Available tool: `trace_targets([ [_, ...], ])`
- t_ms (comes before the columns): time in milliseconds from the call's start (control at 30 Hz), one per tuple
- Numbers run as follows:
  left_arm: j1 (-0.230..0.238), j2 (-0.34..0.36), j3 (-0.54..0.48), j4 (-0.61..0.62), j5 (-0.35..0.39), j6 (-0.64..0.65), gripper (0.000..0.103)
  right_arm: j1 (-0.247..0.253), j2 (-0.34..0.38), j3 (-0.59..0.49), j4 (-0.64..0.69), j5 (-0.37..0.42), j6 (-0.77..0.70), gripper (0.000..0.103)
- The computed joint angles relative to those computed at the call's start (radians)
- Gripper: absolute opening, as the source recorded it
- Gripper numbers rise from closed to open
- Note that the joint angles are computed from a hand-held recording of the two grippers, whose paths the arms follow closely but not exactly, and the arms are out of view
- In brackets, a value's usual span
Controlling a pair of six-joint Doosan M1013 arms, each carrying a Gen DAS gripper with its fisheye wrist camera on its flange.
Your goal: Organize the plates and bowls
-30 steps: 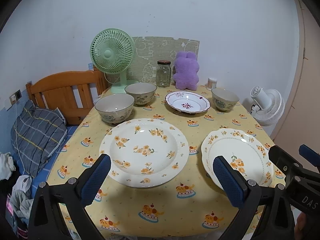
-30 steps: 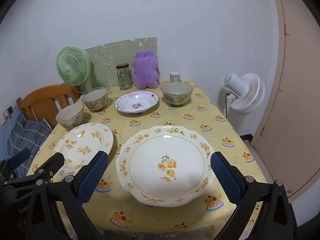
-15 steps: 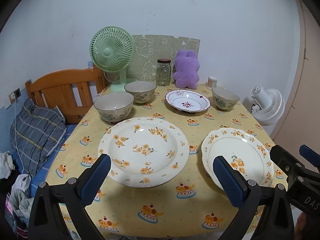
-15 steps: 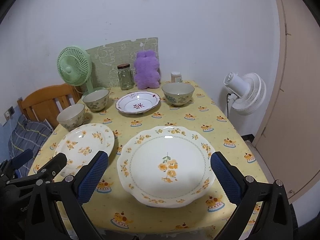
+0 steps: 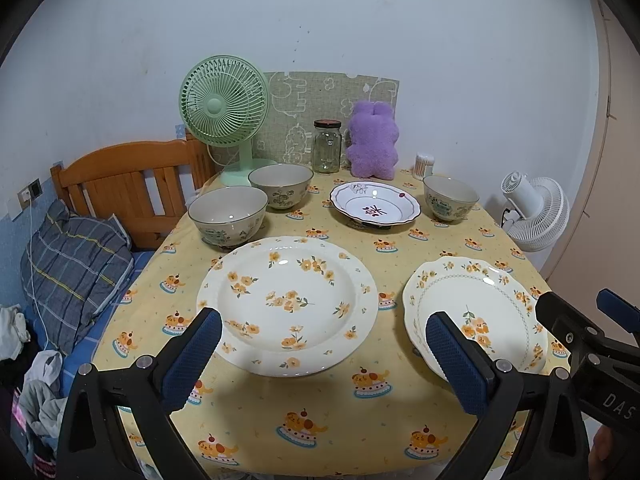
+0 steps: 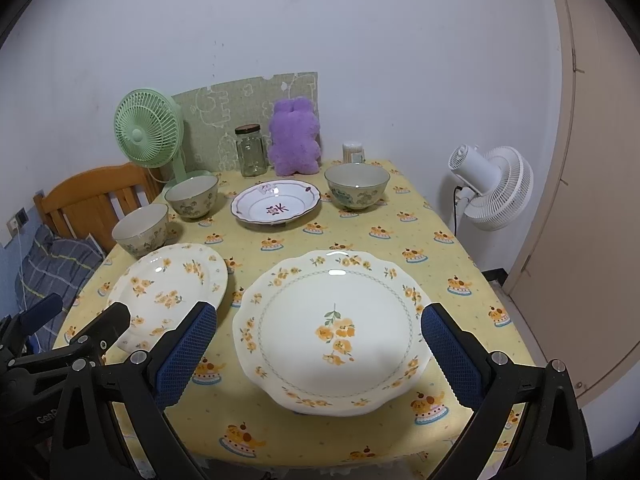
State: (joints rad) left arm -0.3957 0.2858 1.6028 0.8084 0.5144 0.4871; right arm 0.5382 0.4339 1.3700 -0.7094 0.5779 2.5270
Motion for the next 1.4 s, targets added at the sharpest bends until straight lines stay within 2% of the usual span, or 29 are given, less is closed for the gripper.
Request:
trace_targets([
  [900, -0.002, -0.003, 0.001, 0.009, -0.008, 0.012, 0.102, 0.004, 0.004, -0.011, -0.029, 0.047, 0.017, 0.103],
  [1167, 0.021, 0.003, -0.01, -0.07, -0.035, 0.115, 0.1, 0.012, 0.016, -0.034, -0.021, 0.077, 0.022, 0.103],
  [1400, 0.031, 0.01, -0.016, -0.14, -0.05, 0.248, 0.097, 0.024, 0.034, -0.071, -0.012, 0.14, 0.037, 0.102],
])
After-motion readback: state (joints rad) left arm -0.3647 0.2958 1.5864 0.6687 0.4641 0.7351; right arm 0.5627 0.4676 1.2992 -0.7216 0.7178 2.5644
